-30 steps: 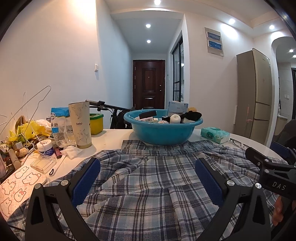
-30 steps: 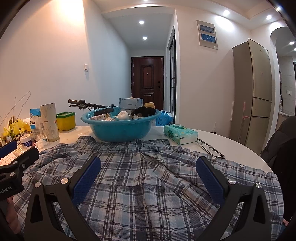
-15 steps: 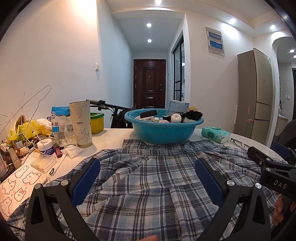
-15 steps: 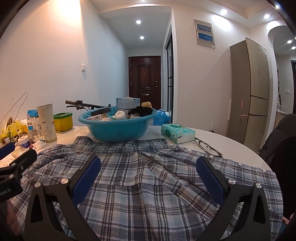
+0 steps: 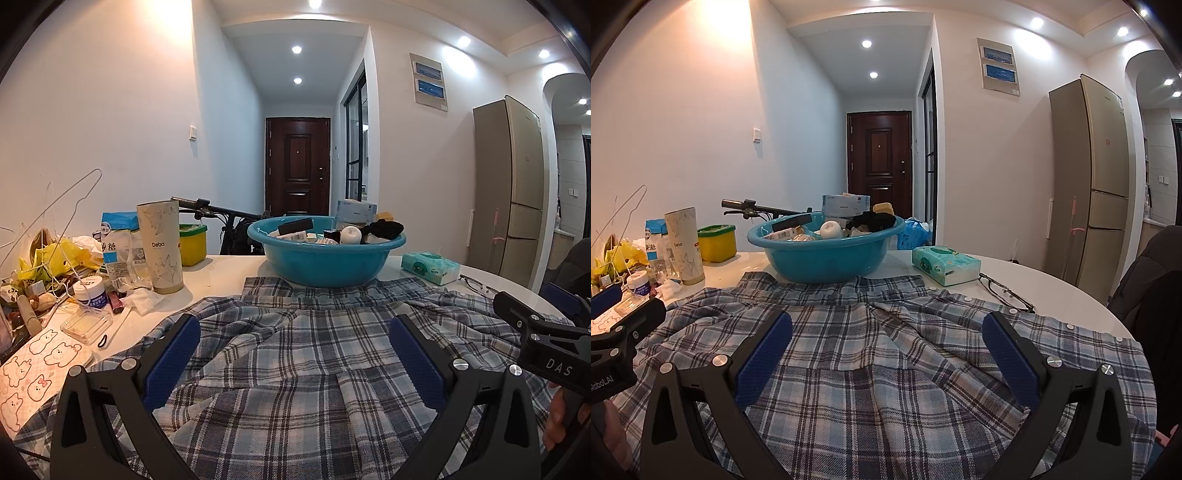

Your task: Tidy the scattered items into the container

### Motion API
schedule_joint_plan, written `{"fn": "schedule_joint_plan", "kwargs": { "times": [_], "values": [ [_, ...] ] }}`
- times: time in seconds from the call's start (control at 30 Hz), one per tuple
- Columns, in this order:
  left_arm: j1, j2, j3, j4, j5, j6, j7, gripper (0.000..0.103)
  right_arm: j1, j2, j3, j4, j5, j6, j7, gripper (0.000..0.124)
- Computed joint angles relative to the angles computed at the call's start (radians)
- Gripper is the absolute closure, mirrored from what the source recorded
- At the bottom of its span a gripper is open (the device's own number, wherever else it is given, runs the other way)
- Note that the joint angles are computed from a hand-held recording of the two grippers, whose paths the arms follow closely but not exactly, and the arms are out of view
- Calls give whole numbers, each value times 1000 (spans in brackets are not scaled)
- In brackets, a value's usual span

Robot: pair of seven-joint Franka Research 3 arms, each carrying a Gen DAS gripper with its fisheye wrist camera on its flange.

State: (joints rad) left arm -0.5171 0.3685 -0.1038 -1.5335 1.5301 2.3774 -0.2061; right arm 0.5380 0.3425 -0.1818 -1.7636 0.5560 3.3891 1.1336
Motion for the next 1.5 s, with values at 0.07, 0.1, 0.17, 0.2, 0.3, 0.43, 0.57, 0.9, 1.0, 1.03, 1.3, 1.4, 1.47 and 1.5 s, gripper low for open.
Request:
{"fn": "schedule_joint_plan", "kwargs": {
  "times": [0.07, 0.1, 0.17, 0.2, 0.3, 0.43, 0.57, 0.9, 1.0, 1.03, 1.3, 1.4, 1.47, 1.5],
  "values": [
    [0, -1, 0, -1, 1, 0, -1, 0, 0, 0, 0, 0, 1, 0, 0, 22],
    [1, -2, 0, -3, 2, 1, -2, 0, 0, 0, 0, 1, 1, 0, 0, 22],
    [1, 0, -1, -1, 1, 1, 0, 0, -1, 0, 1, 1, 1, 0, -1, 22],
    [1, -2, 0, -3, 1, 1, 0, 0, -1, 0, 1, 1, 1, 0, -1, 22],
    [0, -2, 0, -2, -1, 0, 0, 0, 0, 0, 0, 1, 2, 0, -1, 22],
    [0, 0, 0, 1, -1, 0, 2, 0, 1, 0, -1, 1, 2, -3, -1, 22],
    [0, -3, -2, -4, 1, 5, 3, 0, 4, 3, -5, 4, -1, -5, 4, 22],
    [1, -1, -1, -1, -1, 5, 6, 0, 4, 0, -6, 0, 0, -4, 5, 22],
    [0, -1, -1, 0, -2, 5, 7, 0, 5, 0, -7, 0, -1, -4, 6, 22],
    [0, -1, -1, 0, -2, 5, 7, 0, 5, 0, -7, 0, -1, -4, 6, 22],
    [0, -2, -1, -1, -2, 5, 7, 0, 29, 3, -36, 3, 10, -10, 7, 21],
    [1, -4, -1, -4, -1, 5, 6, 0, 29, 3, -36, 1, 8, -10, 10, 21],
    [1, -3, -2, -3, -2, 5, 7, 0, 22, 2, -29, 1, 4, -8, 11, 21],
    [1, -2, -2, -2, -2, 5, 7, 0, 20, 2, -27, 1, 3, -9, 12, 21]
  ]
}}
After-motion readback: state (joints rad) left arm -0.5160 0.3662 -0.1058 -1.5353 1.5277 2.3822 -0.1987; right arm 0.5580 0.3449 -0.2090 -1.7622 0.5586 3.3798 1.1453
